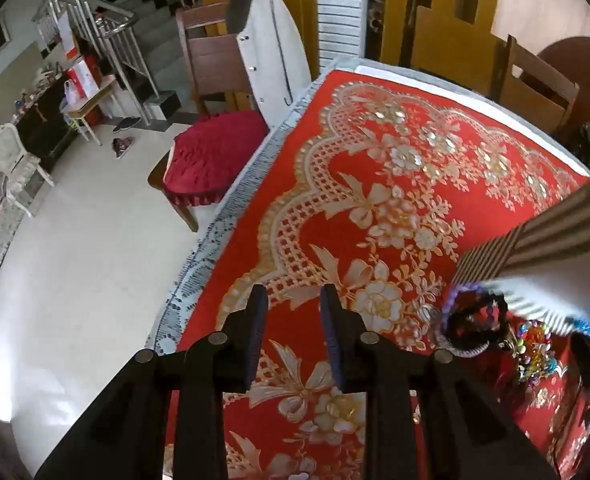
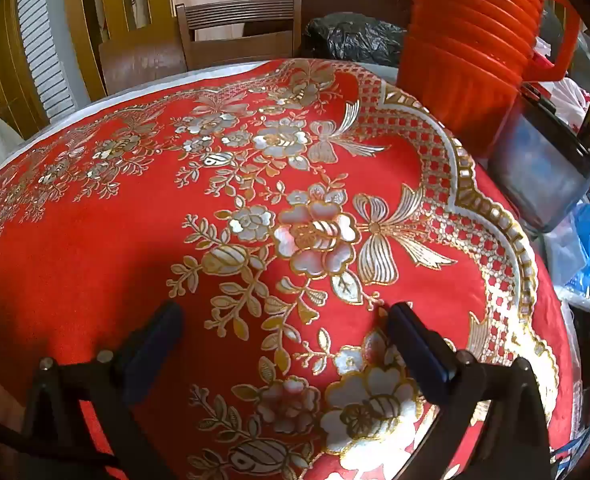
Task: Organize jewelry
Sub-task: 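Move both tools over the jewelry pile beside the striped tray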
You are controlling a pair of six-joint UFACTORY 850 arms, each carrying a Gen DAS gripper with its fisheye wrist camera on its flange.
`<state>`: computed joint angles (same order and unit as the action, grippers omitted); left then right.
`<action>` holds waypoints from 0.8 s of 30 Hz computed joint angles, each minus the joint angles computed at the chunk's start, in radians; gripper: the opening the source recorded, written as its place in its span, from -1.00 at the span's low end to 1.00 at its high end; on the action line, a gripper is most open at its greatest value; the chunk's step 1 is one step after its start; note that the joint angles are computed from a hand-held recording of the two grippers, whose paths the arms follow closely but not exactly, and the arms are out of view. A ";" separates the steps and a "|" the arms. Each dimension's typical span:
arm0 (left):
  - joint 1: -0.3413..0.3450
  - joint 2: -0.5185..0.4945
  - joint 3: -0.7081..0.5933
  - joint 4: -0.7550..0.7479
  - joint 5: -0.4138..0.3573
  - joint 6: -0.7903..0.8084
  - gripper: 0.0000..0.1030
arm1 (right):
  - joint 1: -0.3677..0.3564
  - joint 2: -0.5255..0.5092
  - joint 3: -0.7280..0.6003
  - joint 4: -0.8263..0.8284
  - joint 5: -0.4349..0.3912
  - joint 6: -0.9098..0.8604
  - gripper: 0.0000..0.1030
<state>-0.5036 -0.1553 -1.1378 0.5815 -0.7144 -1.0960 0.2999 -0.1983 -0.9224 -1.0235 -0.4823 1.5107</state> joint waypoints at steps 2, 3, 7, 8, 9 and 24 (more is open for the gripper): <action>-0.006 -0.020 -0.023 -0.013 0.000 0.027 -0.75 | -0.001 -0.001 0.000 -0.002 0.001 0.001 0.99; -0.009 -0.026 -0.027 -0.020 0.003 0.036 -0.75 | -0.001 -0.002 0.000 -0.002 0.002 0.002 0.99; -0.039 -0.073 -0.072 -0.053 0.024 0.068 -0.75 | -0.004 -0.003 0.000 -0.006 0.004 0.004 0.99; -0.050 -0.088 -0.088 -0.051 0.021 0.078 -0.75 | -0.004 -0.004 0.000 -0.007 0.004 0.004 0.99; -0.060 -0.105 -0.106 -0.048 0.010 0.088 -0.75 | -0.005 -0.004 0.000 -0.007 0.005 0.004 0.99; -0.118 -0.250 -0.285 -0.147 0.071 0.272 -0.75 | -0.014 -0.013 -0.001 -0.021 0.014 0.012 0.99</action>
